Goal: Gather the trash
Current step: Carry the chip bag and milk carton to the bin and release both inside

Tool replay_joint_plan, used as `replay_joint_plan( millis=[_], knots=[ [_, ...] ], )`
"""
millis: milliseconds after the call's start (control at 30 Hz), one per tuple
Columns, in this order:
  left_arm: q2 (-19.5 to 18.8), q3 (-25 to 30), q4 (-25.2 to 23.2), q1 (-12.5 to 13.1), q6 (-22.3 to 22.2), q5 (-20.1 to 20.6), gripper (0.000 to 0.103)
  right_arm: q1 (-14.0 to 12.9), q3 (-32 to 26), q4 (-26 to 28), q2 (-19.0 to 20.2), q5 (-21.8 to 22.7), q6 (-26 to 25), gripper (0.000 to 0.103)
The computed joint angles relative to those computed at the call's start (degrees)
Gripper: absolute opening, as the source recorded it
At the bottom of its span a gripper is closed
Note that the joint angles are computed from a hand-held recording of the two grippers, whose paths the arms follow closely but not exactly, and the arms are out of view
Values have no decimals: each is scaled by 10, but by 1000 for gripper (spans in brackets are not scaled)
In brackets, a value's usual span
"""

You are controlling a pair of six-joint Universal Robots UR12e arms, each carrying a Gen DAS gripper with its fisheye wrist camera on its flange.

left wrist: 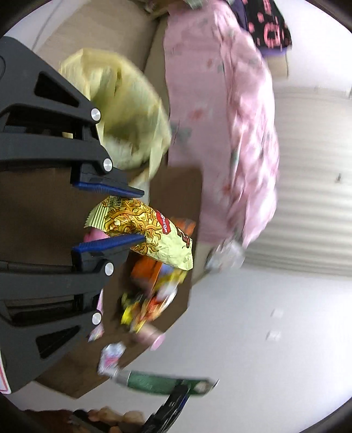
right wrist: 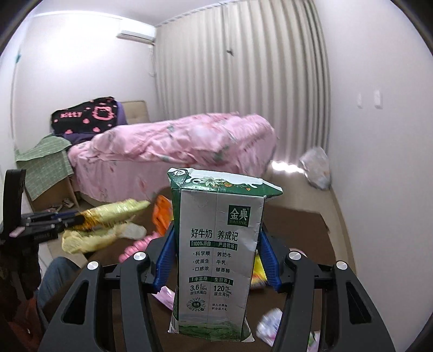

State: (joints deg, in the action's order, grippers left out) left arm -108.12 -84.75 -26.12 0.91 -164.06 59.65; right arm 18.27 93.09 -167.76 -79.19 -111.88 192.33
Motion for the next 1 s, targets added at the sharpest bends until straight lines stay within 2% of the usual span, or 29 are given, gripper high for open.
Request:
replay_joint_plan(
  millis=[100, 200, 300, 533, 667, 733, 833, 933, 1000],
  knots=[
    [-3, 4, 18, 17, -47, 38, 27, 2, -30, -14, 22, 31, -16, 53],
    [-7, 6, 34, 30, -105, 93, 27, -1, -59, -17, 42, 69, -12, 53],
    [-14, 13, 20, 41, -148, 129, 27, -2, -101, -17, 72, 111, -10, 53],
    [-30, 19, -10, 46, -155, 144, 27, 7, -243, 7, 175, 198, -33, 53],
    [-52, 38, -40, 48, -160, 115, 27, 10, -336, 28, 245, 250, -41, 53],
    [-67, 54, -70, 48, -158, 104, 27, 9, -386, 48, 279, 268, -36, 53],
    [-91, 80, -97, 42, -176, 133, 27, 9, -450, 78, 325, 296, -29, 53],
    [-107, 92, -79, 37, -206, 184, 27, 8, -497, 117, 359, 317, -24, 53],
    [-112, 96, -76, 38, -216, 190, 27, 8, -508, 132, 369, 332, -17, 53]
  ],
)
